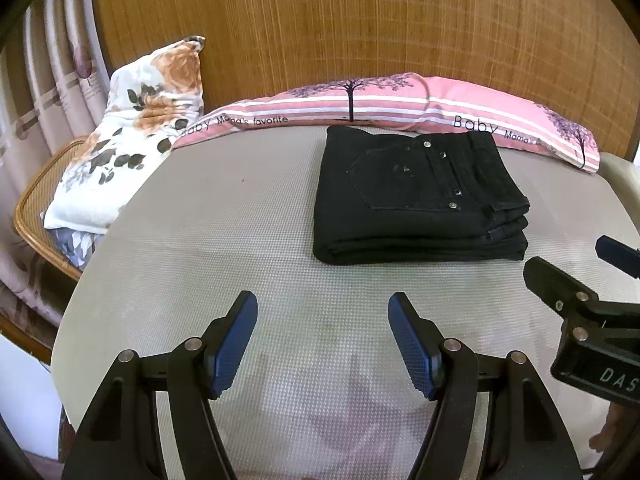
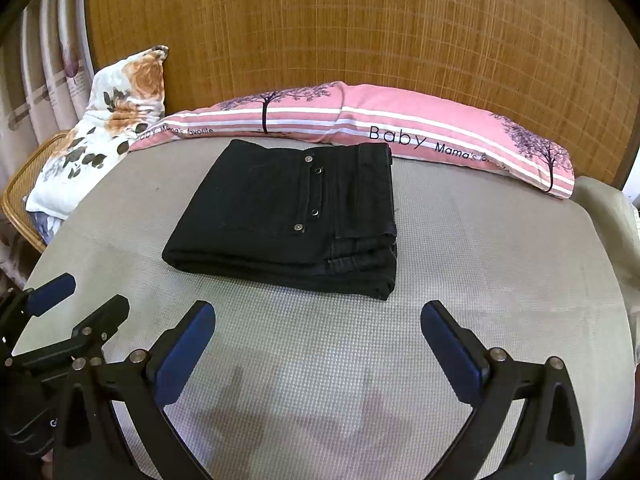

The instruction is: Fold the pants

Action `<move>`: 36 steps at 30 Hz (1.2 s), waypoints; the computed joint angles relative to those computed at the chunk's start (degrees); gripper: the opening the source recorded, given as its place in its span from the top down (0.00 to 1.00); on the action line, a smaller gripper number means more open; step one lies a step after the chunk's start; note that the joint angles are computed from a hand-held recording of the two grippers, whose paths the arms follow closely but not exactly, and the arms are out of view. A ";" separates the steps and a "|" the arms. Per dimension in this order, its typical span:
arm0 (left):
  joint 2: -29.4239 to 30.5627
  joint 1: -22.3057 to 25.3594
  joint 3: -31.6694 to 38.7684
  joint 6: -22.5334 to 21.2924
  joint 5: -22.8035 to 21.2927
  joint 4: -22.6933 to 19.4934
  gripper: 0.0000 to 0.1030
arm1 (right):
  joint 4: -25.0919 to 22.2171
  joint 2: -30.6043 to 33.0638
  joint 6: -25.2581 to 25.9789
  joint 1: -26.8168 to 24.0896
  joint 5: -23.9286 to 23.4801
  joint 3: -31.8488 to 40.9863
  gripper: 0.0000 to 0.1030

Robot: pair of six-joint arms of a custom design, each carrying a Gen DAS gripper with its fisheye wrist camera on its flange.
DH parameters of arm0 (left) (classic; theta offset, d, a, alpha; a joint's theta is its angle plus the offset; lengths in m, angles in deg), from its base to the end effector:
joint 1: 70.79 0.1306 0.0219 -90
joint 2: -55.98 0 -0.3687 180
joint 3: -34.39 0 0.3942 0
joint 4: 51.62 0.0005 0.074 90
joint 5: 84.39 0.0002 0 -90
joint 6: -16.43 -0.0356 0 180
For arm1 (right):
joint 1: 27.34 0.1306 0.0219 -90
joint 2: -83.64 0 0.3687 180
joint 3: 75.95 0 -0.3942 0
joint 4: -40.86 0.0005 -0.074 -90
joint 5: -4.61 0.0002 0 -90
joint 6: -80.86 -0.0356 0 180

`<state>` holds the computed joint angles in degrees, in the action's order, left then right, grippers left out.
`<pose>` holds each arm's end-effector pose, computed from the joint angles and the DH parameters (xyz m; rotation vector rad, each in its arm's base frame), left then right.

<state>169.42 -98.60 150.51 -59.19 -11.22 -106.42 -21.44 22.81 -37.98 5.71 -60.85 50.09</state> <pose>0.5605 -0.2846 0.4019 0.1613 2.4221 0.0352 0.5558 0.3434 0.4120 0.0746 2.4173 -0.0640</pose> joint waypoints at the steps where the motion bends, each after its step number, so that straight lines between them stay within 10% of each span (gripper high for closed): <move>1: -0.08 -0.02 -0.12 0.08 0.07 0.04 0.33 | 0.13 -0.15 0.15 0.07 0.02 -0.26 0.01; 36: -0.43 -1.11 -1.46 -0.52 0.08 -0.40 0.33 | -0.08 -1.03 -1.62 -0.07 -1.38 -2.56 0.01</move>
